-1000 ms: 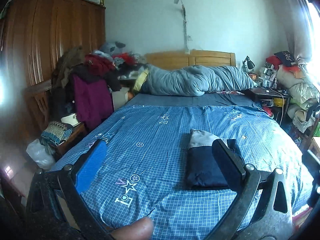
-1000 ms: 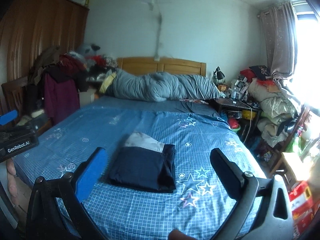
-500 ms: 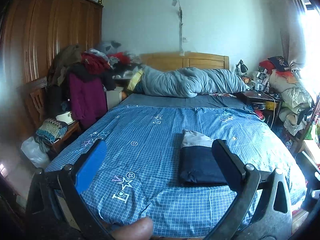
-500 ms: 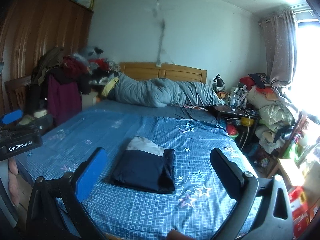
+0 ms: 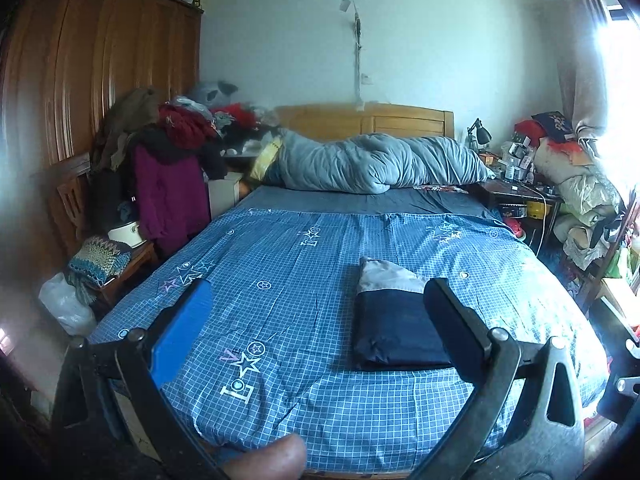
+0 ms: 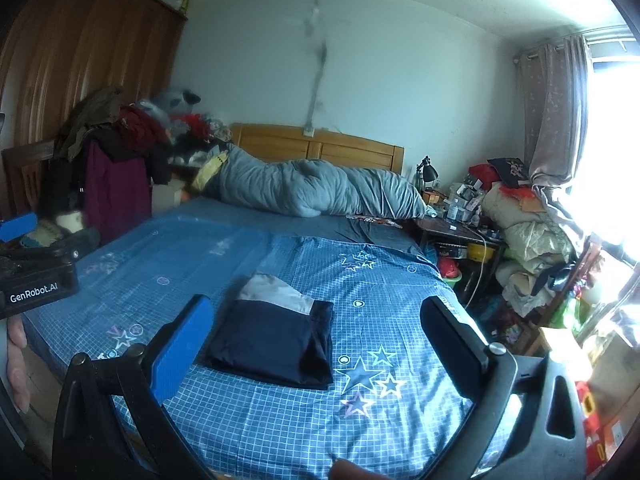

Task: Fold small clothes

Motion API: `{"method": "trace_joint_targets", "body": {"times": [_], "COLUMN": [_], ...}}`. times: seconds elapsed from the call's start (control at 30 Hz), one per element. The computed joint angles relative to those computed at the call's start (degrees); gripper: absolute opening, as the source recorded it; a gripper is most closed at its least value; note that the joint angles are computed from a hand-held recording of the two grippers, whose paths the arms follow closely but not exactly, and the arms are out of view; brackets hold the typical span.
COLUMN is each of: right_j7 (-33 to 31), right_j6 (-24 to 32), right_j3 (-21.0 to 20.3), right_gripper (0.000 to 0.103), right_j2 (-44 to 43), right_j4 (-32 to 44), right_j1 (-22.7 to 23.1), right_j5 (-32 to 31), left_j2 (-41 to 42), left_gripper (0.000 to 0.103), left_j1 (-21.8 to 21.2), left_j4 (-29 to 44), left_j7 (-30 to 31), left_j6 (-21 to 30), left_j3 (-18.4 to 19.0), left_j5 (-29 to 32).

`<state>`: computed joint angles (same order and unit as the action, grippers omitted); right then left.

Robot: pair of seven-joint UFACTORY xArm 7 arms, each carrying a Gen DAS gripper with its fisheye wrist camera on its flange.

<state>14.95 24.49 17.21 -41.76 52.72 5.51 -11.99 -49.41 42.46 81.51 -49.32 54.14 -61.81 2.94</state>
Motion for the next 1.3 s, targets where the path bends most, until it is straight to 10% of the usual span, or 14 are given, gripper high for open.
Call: {"method": "trace_joint_targets", "body": {"times": [0.6, 1.3], "right_j7": [0.61, 2.38], "right_j6": [3.78, 9.80], "right_j3": [-0.72, -4.76], "right_gripper": [0.103, 0.103], "right_j2": [3.65, 21.11], "right_j4": [1.67, 11.47], "right_j1": [1.12, 3.65], "right_j5": [-0.13, 1.61], "left_j2": [3.69, 14.09], "left_gripper": [0.103, 0.103], "left_j1": [-6.80, 7.49], "left_j4": [-5.65, 2.28], "left_j7": [-4.26, 0.83], "left_j6": [-8.66, -0.31], "left_j3": [1.61, -11.40], "left_j5": [1.54, -0.87]}}
